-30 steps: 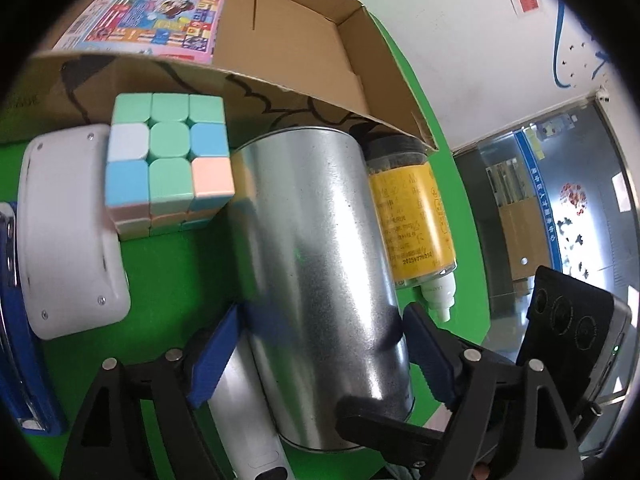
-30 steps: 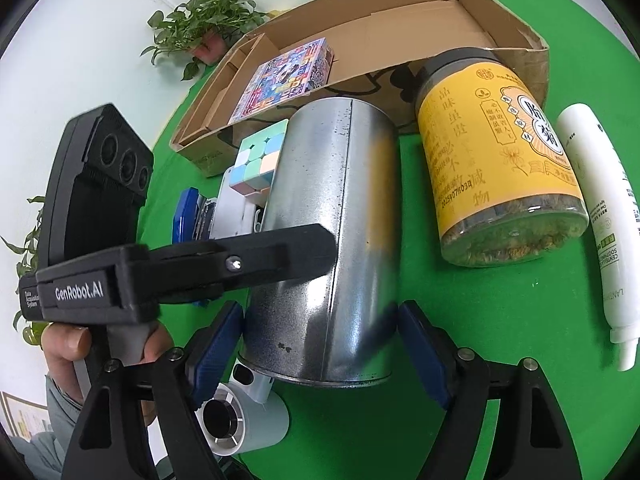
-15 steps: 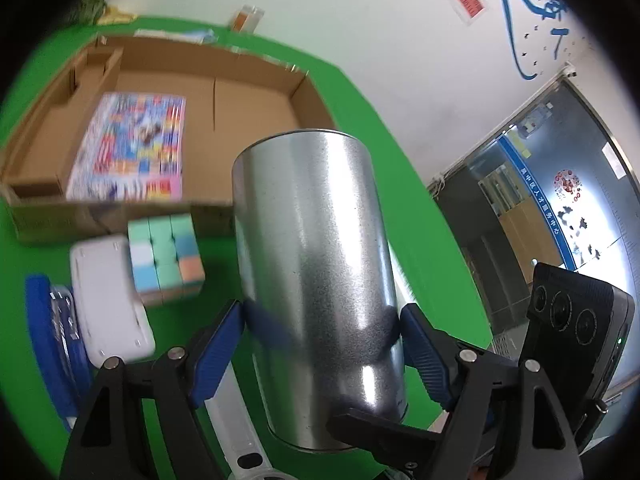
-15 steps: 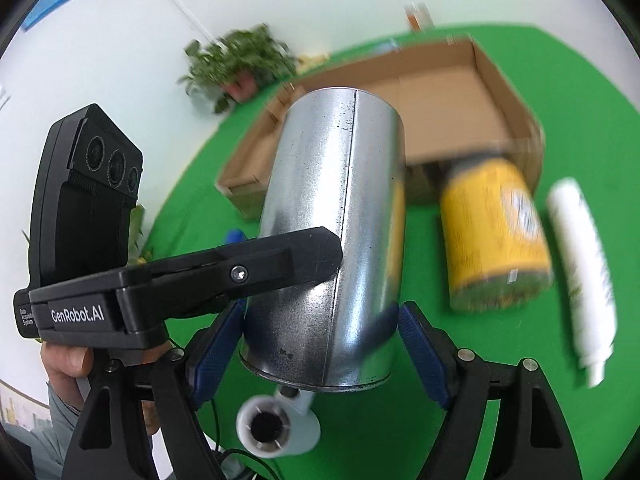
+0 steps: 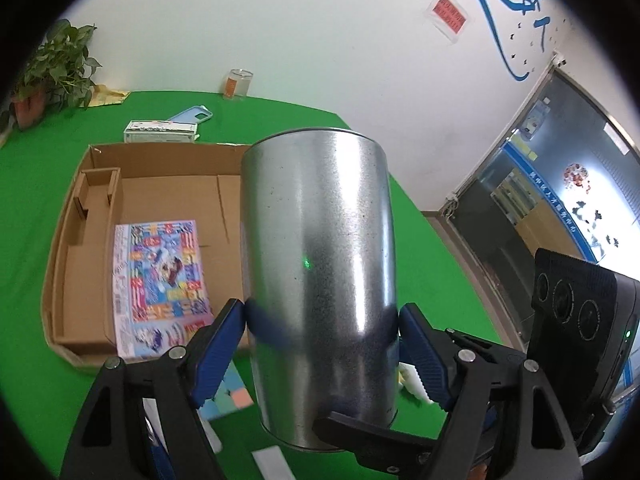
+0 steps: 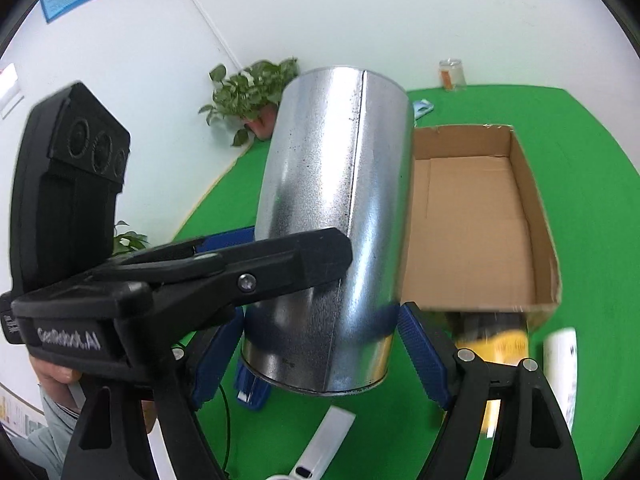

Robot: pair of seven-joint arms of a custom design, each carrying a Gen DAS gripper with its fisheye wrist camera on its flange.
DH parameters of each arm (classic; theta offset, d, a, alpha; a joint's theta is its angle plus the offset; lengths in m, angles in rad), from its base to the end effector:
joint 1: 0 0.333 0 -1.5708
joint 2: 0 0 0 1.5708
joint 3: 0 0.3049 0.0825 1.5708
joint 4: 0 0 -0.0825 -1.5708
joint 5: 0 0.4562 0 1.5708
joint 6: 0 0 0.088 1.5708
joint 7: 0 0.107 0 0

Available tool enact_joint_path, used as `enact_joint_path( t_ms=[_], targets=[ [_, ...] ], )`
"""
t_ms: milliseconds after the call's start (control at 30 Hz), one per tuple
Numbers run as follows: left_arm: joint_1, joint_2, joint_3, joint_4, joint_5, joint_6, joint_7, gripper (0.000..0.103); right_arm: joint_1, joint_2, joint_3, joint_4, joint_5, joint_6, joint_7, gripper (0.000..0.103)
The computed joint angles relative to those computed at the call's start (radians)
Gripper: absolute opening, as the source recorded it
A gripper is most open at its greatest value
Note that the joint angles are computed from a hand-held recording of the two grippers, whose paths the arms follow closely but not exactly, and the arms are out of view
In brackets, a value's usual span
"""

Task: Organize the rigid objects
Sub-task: 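Lift the silver cylinder with both tools and lower it upright into the box, then open both tools and withdraw from the cylinder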

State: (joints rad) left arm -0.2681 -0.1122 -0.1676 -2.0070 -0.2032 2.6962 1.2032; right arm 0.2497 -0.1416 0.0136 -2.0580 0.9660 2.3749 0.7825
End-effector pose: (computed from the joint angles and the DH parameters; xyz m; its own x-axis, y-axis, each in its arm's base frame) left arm 0.5858 -0.2694 0.5654 -0.0808 -0.9067 0.4139 -0.7789 -0.2017 -0.5938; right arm 0.5998 0.1712 0.5169 0.5660 -0.6987 -0.4376 -0.7331 -0.1838 -0.6548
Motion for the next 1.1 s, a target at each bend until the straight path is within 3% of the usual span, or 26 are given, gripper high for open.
enact_joint_path(
  t_ms=[167, 367, 700, 1100],
  targets=[
    [0.04, 0.096, 0.001, 0.11, 0.008, -0.058, 0.02, 0.078, -0.014, 0.16, 0.012, 0.193, -0.076, -0.092, 0.063, 0.077],
    [0.102, 0.202, -0.032, 0.185, -0.066, -0.111, 0.072, 0.078, -0.038, 0.324, 0.035, 0.375, -0.18, -0.204, 0.161, 0.077],
    [0.181, 0.319, -0.094, 0.217, -0.221, -0.138, 0.098, 0.078, -0.051, 0.472, 0.055, 0.491, -0.294, -0.283, 0.256, 0.077],
    [0.204, 0.393, -0.12, 0.287, -0.189, -0.205, 0.057, 0.079, -0.076, 0.586, 0.064, 0.602, -0.315, -0.338, 0.321, 0.076]
  ],
)
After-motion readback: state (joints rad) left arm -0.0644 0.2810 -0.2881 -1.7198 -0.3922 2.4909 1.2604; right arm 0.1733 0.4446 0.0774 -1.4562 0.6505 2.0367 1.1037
